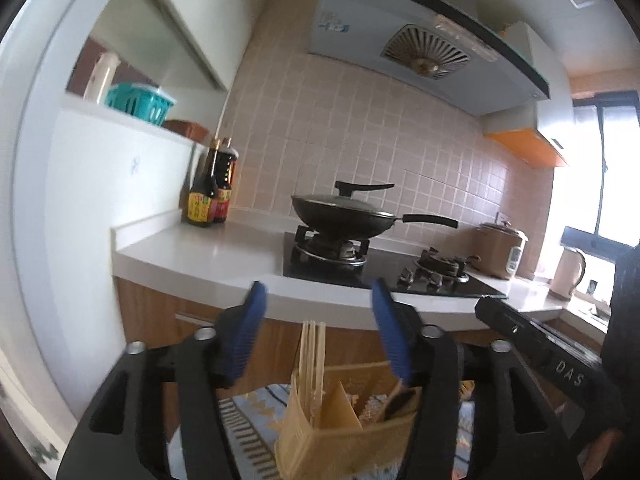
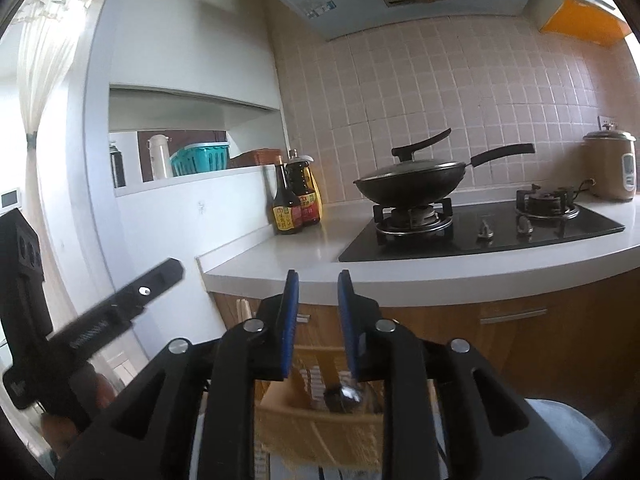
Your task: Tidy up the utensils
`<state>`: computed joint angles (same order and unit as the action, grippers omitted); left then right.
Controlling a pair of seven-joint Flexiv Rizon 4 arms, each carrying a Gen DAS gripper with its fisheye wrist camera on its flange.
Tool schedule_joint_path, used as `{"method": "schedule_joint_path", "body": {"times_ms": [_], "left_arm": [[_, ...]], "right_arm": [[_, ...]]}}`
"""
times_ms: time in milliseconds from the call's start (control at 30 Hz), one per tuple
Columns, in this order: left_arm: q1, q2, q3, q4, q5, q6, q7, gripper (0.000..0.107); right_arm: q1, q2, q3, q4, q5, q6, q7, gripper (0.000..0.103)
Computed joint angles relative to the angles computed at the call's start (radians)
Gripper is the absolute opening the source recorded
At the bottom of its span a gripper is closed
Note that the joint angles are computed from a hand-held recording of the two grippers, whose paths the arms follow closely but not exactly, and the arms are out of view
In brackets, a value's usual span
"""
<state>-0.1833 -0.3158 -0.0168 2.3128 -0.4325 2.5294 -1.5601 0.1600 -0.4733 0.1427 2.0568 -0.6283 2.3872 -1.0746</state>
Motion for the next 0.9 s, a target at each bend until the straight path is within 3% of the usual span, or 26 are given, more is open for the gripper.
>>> {"method": "schedule_joint_path", "body": {"times_ms": [33,100,433,567,667,900], "left_arm": [[-0.012,0.019,-0.001,0.023,-0.007,0.005,0.005,0.063],[-0.030,0.047,-0.006,0.060,-0.021,0.011,0.003,0.070],[-0.164,0.029,-0.043,0.177,-0.261,0.154,-0.025,0.086],[-0.229,-0.029,-0.063,0.190,-0.407,0.216,-0.009,0.088],[-0.254,-0.123,-0.070,0.183,-0.471,0.312,-0.072,0.090],[-0.311,-0.208,-0.097,0.119,-0.653,0.358,0.045,0.091]], "right_arm": [[-0.008,0.018,-0.002,0.027,0.000,0.012,-0.011,0.029],[-0.023,0.045,-0.004,0.072,-0.007,0.030,-0.022,0.048],[-0.031,0.084,-0.019,0.212,0.069,0.079,-0.133,0.057],[0.067,0.054,-0.042,0.247,0.305,0.092,-0.305,0.072],[0.115,0.015,-0.048,0.243,0.435,0.117,-0.382,0.075],[0.162,-0.047,-0.050,0.223,0.564,0.194,-0.447,0.088]]}}
